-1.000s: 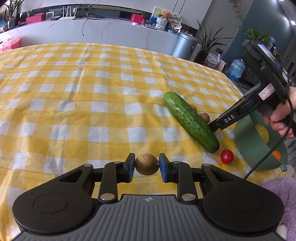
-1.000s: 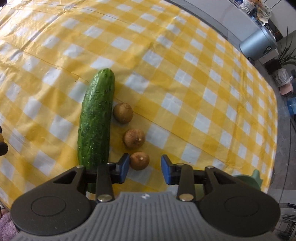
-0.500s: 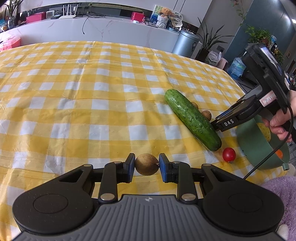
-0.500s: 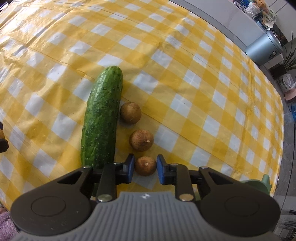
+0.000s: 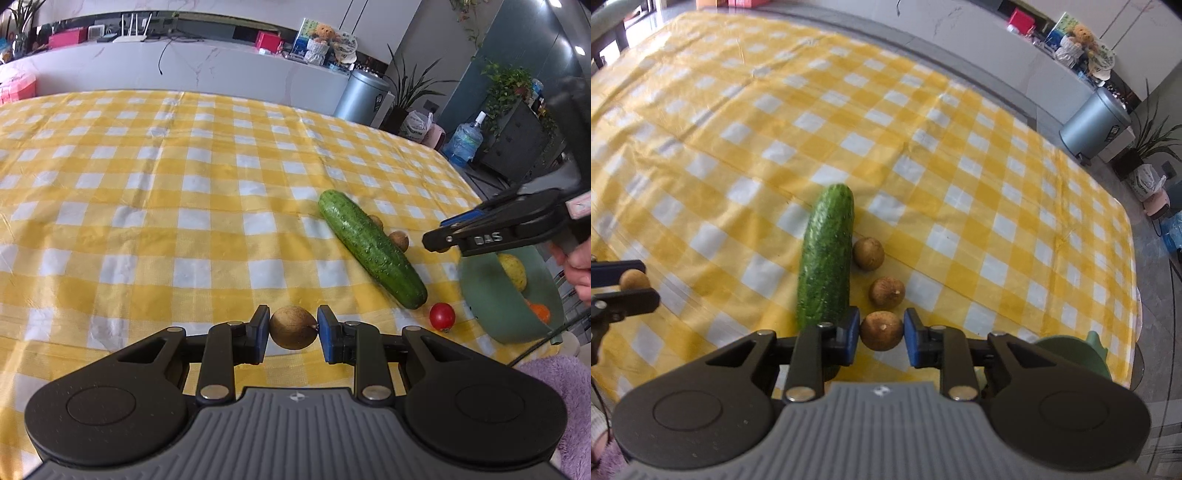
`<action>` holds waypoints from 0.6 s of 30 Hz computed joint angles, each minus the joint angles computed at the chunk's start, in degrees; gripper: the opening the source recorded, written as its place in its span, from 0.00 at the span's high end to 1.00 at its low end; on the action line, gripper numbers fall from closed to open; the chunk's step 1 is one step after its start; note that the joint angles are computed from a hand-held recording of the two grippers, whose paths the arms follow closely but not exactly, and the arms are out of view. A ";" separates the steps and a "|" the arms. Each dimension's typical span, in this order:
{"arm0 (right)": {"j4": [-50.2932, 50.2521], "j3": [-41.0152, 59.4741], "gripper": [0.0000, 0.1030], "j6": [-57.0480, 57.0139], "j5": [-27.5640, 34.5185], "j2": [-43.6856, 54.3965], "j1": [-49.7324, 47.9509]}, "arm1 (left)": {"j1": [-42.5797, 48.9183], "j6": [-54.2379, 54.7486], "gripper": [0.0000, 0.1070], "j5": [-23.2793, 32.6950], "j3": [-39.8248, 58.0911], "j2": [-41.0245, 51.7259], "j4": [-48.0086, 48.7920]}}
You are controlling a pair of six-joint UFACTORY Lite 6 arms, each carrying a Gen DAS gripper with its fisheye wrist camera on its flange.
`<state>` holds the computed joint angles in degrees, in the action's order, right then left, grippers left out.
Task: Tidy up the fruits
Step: 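Grasp a kiwi beside the cucumber with the right gripper while the left gripper holds its kiwi, then carry the kiwi into the colander and open the right gripper while the left gripper carries its kiwi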
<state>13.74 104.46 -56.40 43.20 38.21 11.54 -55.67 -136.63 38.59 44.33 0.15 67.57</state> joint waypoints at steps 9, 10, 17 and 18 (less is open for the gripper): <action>24.39 -13.03 0.79 -3.38 -0.94 -15.73 -10.65 | -3.70 3.19 0.71 6.83 3.83 -1.47 -2.55; 28.13 -13.96 0.79 -3.13 0.18 -16.72 -12.58 | -4.19 3.56 0.71 7.32 4.36 -1.42 -2.76; 40.99 -24.22 0.78 -12.46 -0.12 -25.68 -20.62 | -6.39 6.05 0.71 9.91 8.92 -0.35 -4.04; 42.90 -25.32 0.78 -14.69 0.20 -26.42 -22.04 | -6.69 6.69 0.71 10.39 9.77 0.01 -4.14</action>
